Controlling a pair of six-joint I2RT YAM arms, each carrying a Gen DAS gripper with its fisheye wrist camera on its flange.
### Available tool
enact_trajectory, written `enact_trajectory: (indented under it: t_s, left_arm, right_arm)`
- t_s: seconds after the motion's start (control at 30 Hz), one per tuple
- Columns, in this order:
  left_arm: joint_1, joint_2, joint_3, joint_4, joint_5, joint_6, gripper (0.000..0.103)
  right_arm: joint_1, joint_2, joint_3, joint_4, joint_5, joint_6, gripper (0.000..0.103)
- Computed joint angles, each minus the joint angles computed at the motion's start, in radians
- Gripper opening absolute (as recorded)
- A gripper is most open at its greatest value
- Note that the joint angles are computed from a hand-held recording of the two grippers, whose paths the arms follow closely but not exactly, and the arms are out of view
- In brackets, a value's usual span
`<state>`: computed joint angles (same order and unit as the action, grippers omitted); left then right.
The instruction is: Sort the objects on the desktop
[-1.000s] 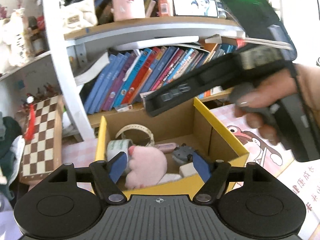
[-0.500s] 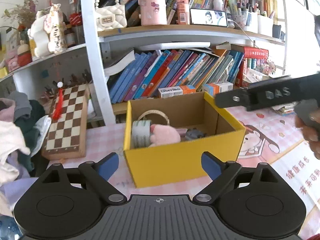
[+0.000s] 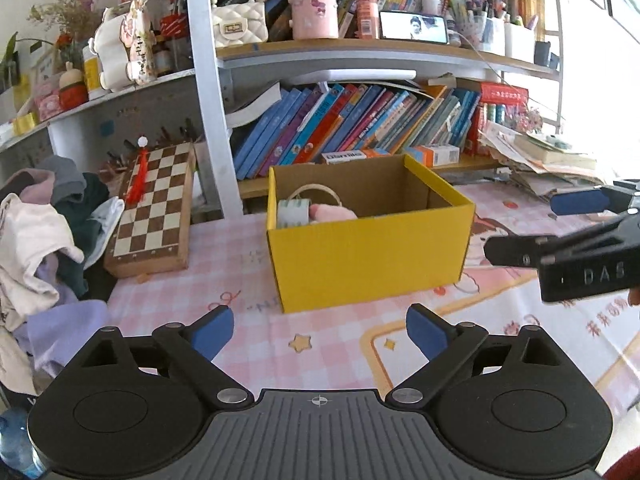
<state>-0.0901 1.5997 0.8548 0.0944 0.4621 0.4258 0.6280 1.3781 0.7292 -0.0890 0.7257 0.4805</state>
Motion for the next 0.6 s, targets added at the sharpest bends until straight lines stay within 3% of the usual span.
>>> enact_trajectory:
  t_s: [0.23,0.33,0.6]
  left_arm:
    - [0.056,-0.032,-0.055,-0.034,0.037,0.041,0.095]
    - [0.069,-0.042,-0.069,-0.044,0.046,0.067,0.095]
    - [0.09,-0.06,-0.107,-0.046,0.047,0.108,0.096]
  right_arm:
    - [0.157,0.06,0.019,-0.158,0.13,0.246,0.103]
    - [0.198,0.094,0.042,-0.228,0.14,0.353,0.103]
    - [0.268,0.172,0.095,-0.357,0.148,0.498,0.103]
